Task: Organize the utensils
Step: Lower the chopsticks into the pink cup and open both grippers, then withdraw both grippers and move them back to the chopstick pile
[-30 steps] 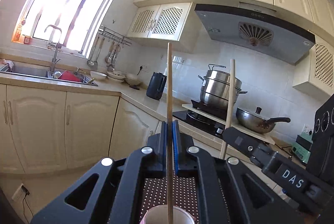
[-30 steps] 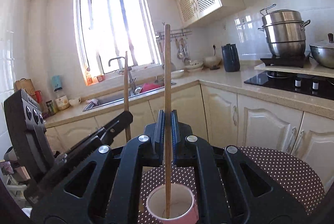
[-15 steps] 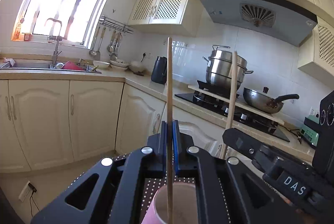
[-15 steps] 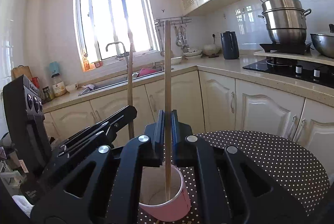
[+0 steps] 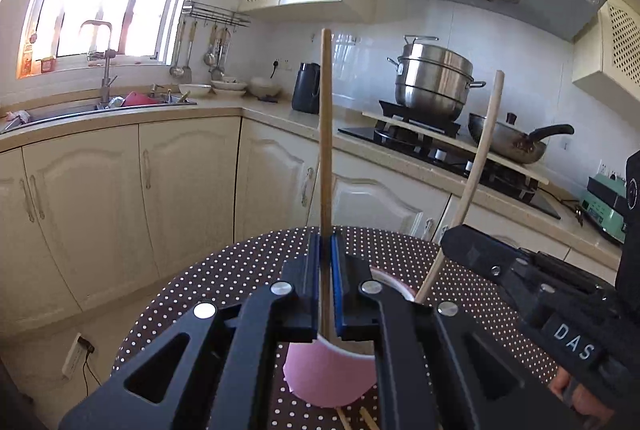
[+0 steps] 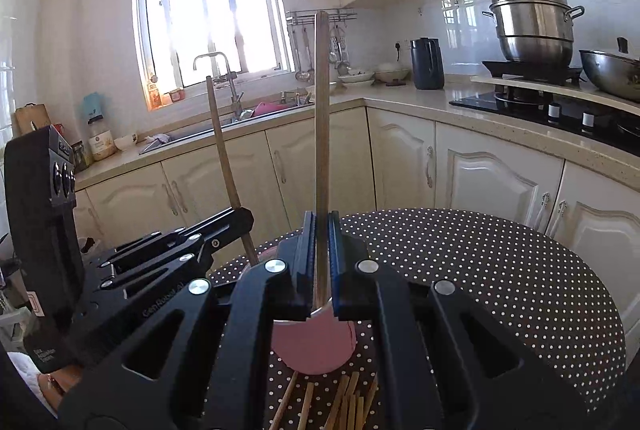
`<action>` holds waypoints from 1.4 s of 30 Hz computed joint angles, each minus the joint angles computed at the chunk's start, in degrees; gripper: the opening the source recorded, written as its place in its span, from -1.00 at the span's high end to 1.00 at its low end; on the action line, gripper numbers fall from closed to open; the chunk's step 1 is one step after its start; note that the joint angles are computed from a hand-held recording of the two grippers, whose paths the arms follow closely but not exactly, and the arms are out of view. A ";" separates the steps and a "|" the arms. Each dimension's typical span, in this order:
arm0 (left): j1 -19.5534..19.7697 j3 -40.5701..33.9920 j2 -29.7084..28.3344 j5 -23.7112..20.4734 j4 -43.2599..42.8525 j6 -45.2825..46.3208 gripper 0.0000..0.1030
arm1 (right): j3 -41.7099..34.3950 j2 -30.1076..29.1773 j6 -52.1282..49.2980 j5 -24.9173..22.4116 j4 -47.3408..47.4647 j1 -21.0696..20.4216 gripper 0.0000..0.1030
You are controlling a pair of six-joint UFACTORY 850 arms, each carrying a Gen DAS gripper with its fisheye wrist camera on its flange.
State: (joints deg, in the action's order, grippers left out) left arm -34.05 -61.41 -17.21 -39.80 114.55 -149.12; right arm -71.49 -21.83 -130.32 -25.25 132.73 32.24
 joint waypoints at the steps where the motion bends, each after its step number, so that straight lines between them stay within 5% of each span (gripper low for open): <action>1: 0.00 0.22 0.20 0.23 -0.12 0.33 0.88 | 0.29 0.06 -0.34 0.21 0.57 0.11 0.87; 4: 0.02 0.87 0.93 1.36 -1.01 1.88 0.71 | 0.96 0.45 -1.76 0.69 2.65 0.40 0.86; 5: -0.06 0.90 1.06 1.31 -1.55 2.44 0.44 | 1.04 0.60 -1.73 1.05 2.96 0.53 0.86; 10: -0.60 2.60 2.92 0.35 -1.41 2.28 0.21 | 1.85 1.75 -3.04 2.68 4.97 1.19 0.78; 14: -1.22 3.54 4.34 -0.40 -1.85 2.59 0.05 | 3.69 3.59 -8.27 2.14 10.42 1.57 -0.03; 34: -6.61 6.64 10.28 -2.71 -13.40 11.04 -0.18 | 10.83 12.29 -10.27 4.53 11.16 2.20 -0.12; 42: -7.24 6.64 10.87 2.59 -22.48 18.23 -0.18 | 13.80 15.50 -5.83 6.18 5.39 1.53 -0.12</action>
